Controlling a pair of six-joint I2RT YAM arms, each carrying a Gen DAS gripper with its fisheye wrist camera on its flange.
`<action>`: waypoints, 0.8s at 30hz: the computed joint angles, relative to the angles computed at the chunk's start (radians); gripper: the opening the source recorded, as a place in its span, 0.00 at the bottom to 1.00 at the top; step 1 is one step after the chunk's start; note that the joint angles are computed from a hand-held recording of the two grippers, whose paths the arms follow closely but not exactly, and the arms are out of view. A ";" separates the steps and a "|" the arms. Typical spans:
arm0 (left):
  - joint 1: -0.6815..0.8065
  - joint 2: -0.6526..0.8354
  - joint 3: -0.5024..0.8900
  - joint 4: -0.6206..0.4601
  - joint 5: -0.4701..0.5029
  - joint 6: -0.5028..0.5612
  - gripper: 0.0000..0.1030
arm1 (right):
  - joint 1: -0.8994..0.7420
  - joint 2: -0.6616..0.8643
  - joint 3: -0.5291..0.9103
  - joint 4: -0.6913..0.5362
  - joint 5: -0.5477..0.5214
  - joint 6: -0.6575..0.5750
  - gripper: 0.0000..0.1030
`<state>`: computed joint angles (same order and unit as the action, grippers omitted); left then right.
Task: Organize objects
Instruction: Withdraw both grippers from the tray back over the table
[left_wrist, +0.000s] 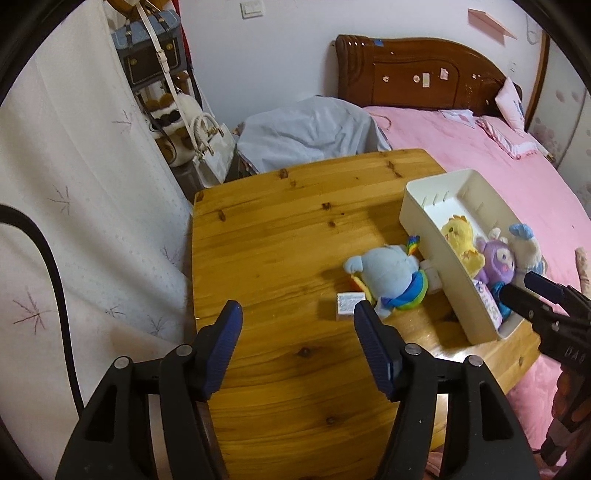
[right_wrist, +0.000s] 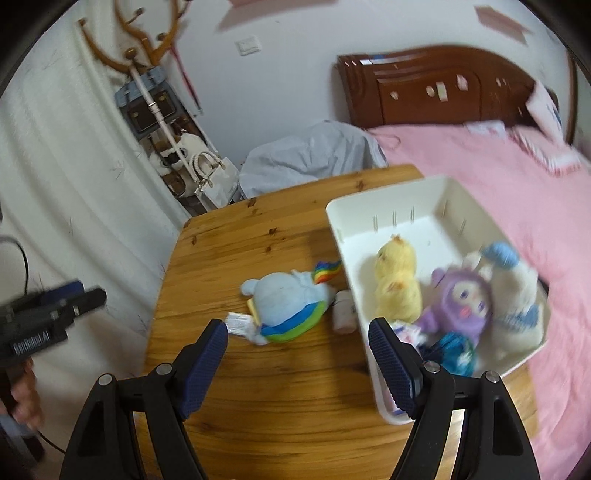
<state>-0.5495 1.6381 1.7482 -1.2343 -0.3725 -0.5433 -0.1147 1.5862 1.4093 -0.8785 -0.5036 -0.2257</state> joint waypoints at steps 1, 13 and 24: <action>0.007 -0.009 -0.018 0.013 0.010 0.014 0.65 | 0.013 0.004 0.010 -0.017 0.007 0.034 0.77; 0.138 -0.086 -0.219 0.186 0.206 0.213 0.68 | 0.100 0.182 0.231 -0.269 0.018 0.355 0.79; 0.182 -0.031 -0.259 0.237 0.306 0.287 0.68 | 0.116 0.373 0.422 -0.395 -0.056 0.537 0.83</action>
<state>-0.3677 1.6068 1.4897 -0.9976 -0.0661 -0.2561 0.0012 1.9594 1.8312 -1.2737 -0.5598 0.3113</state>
